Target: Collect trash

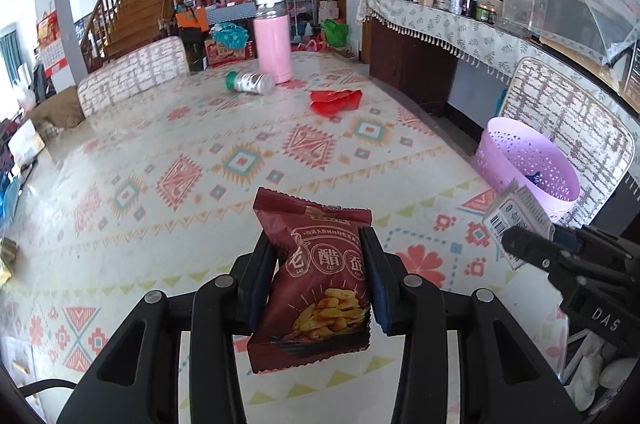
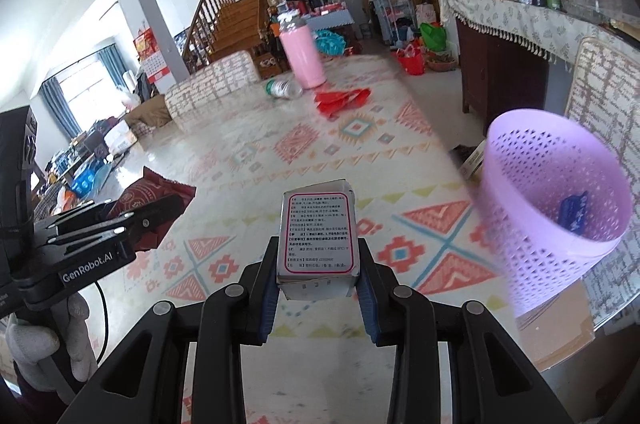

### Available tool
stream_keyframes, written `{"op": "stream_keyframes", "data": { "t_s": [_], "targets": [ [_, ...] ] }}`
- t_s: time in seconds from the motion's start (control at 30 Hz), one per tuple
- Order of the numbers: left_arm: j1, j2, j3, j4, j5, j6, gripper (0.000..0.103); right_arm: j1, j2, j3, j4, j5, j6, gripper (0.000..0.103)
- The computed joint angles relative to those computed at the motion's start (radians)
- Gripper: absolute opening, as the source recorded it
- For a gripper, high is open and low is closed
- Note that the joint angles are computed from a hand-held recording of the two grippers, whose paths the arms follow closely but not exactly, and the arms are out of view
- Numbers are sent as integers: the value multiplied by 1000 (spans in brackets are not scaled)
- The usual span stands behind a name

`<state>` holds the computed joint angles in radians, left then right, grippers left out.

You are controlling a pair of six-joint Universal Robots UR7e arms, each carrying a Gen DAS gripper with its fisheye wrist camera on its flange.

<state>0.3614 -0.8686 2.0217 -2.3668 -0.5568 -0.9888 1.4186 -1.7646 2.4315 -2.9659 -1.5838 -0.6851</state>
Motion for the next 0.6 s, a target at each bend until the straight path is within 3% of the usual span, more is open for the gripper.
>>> {"op": "stream_keyframes", "data": {
  "t_s": [0.6],
  "targets": [
    [18,133,-149,-2,17,138,41,-99,-56,-91,58,38,27,37]
  ]
}}
